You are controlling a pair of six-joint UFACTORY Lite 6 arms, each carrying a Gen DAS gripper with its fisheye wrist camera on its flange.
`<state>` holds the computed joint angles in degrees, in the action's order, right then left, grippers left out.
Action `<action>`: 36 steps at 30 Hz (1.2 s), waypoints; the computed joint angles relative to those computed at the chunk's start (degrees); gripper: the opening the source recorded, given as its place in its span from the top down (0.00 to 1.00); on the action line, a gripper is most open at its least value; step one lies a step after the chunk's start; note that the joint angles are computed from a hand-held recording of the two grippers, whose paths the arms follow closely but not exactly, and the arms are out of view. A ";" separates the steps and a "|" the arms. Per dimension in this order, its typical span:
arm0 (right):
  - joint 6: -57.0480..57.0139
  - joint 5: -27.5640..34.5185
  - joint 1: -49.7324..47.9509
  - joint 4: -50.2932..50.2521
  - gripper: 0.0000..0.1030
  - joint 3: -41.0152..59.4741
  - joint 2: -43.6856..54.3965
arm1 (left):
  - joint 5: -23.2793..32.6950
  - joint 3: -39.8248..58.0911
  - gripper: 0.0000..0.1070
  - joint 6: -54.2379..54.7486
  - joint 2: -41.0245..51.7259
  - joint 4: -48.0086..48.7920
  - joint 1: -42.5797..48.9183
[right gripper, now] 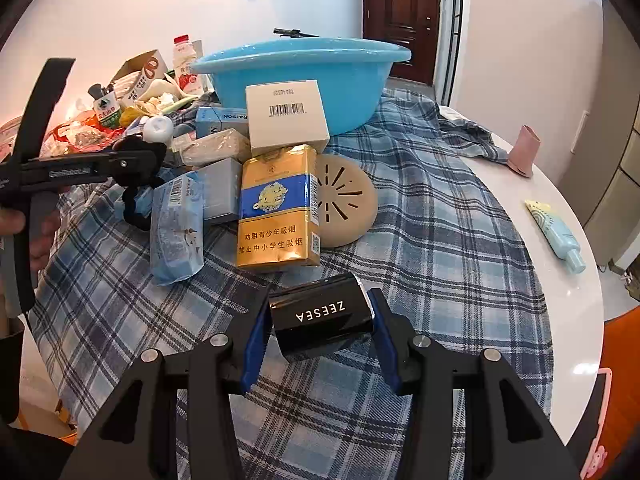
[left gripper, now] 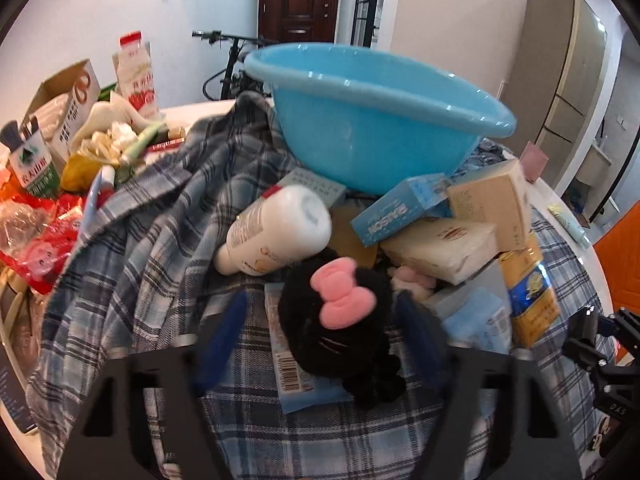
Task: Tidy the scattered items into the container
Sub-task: 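Grasp the black ZEESA box with the right tool, then lift the ZEESA box with the right tool while the left tool lifts the black plush toy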
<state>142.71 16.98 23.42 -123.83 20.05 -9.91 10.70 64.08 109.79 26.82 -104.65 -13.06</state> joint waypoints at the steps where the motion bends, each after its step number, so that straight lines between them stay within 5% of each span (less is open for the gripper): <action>1: -1.42 0.02 0.18 1.71 0.52 0.30 -0.10 | 0.18 -0.02 0.67 0.33 0.18 -0.12 0.15; 8: -13.36 0.40 1.73 14.16 0.52 3.79 1.05 | 4.15 -4.50 0.71 3.26 -4.08 -2.52 2.22; 22: -31.92 3.54 6.27 31.96 0.52 11.36 1.54 | 10.15 -7.82 0.71 -5.57 -15.34 7.25 6.17; 29: -44.40 5.38 6.22 39.36 0.52 16.31 -2.05 | 9.38 -1.29 0.71 -15.60 -19.45 15.02 3.66; 36: -55.71 5.35 2.56 43.52 0.52 30.15 -0.02 | 9.38 17.34 0.71 -37.76 -13.99 34.70 0.57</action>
